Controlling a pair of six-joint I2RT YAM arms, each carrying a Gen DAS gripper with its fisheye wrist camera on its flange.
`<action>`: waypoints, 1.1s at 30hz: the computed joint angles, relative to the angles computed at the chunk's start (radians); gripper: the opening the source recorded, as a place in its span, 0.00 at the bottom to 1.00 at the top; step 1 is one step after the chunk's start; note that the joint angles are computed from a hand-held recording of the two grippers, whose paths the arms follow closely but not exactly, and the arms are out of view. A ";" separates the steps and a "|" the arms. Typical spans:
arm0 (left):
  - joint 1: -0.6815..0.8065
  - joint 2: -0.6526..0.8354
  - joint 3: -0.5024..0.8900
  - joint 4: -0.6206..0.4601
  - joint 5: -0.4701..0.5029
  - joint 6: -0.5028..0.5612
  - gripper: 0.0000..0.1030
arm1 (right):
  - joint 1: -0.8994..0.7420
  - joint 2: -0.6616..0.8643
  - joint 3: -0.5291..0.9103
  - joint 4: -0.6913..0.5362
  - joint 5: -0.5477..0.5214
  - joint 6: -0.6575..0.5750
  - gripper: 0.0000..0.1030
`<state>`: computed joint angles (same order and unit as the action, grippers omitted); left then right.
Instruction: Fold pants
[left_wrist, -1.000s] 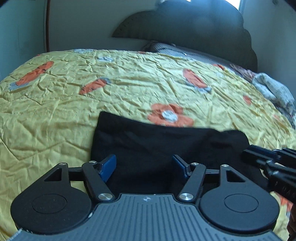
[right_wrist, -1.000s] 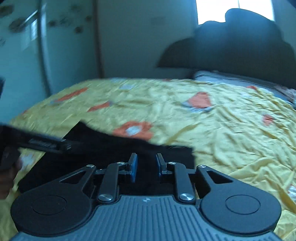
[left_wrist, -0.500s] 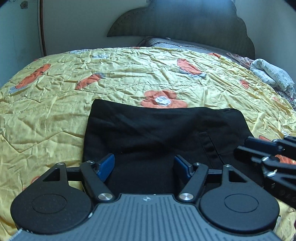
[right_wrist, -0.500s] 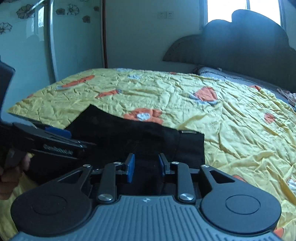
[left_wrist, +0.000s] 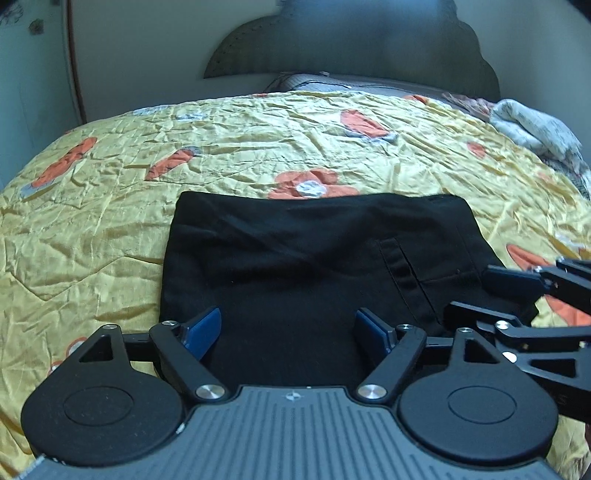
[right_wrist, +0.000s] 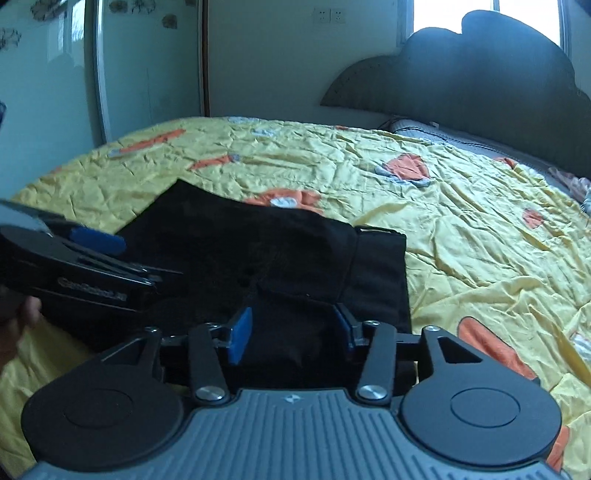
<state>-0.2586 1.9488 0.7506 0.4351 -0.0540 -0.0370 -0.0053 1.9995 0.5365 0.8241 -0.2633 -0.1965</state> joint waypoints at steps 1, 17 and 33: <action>0.000 -0.007 -0.010 0.008 0.006 0.010 0.79 | -0.002 -0.001 -0.003 0.003 -0.001 0.001 0.46; 0.324 -0.007 0.119 -0.180 0.346 0.024 0.84 | -0.272 0.117 0.200 -0.160 -0.316 0.227 0.54; 0.501 0.335 0.497 -0.536 0.995 -0.049 0.84 | -0.386 0.505 0.994 -1.223 -0.836 -0.211 0.57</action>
<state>0.2420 2.2836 1.2480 -0.1013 0.9405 -0.0860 -0.3916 2.5041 1.5306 -0.3990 -1.0993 -0.4078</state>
